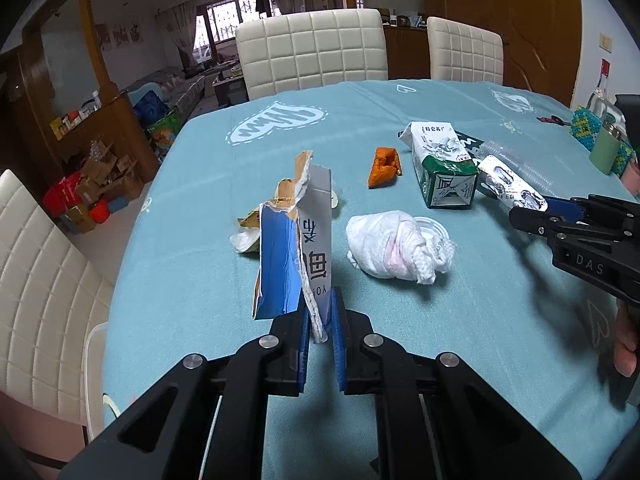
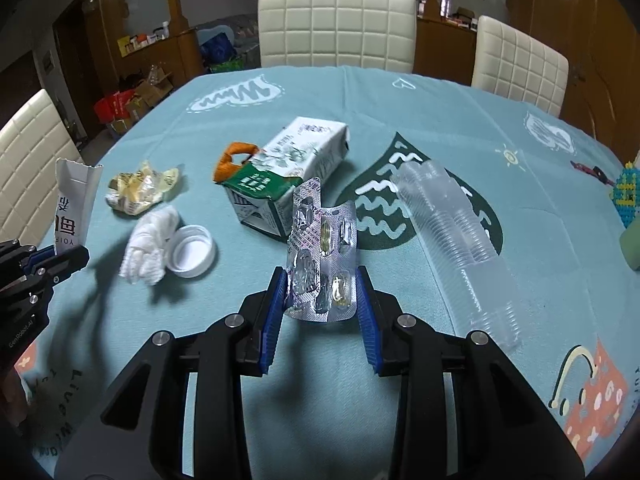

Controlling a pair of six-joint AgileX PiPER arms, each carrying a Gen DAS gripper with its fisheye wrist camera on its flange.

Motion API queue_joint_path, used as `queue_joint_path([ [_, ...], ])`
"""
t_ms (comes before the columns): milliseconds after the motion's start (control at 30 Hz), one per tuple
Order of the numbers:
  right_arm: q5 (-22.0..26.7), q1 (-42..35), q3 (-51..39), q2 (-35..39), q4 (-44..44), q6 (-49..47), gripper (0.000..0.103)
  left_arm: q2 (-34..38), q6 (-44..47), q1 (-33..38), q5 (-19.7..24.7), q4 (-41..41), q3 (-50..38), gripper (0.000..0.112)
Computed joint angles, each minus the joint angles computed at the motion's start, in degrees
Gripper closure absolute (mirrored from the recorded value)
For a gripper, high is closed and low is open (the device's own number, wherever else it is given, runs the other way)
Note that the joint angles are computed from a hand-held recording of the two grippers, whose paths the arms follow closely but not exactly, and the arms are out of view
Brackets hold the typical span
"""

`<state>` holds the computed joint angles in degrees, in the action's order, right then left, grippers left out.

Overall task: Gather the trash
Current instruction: 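Carry the blister pack and blue carton to the clear bin and release both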

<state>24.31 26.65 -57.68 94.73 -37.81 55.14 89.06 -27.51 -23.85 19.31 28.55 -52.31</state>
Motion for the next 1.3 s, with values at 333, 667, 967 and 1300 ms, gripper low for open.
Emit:
queue_joint_path([
  [333, 0.89, 4.83, 0.15, -2.61, -1.42, 0.44, 0.066, -4.81, -4.83, 0.69, -0.31, 5.67, 4.16, 0.102],
  [667, 2.53, 11.29, -4.24, -0.94, -1.01, -2.08, 0.066, -9.92, -6.04, 3.92, -1.28, 7.83, 8.50, 0.102],
  [967, 4.65, 16.24, -13.65, 5.23, 3.55, -11.43, 0.066, -12.90, -4.98, 9.75, -2.55, 7.93, 11.02, 0.102],
  [1300, 9.44, 21.52, -31.48, 16.07, 11.22, -25.43, 0.066, -13.97, 9.21, 23.24, -4.92, -3.79, 12.32, 0.102],
])
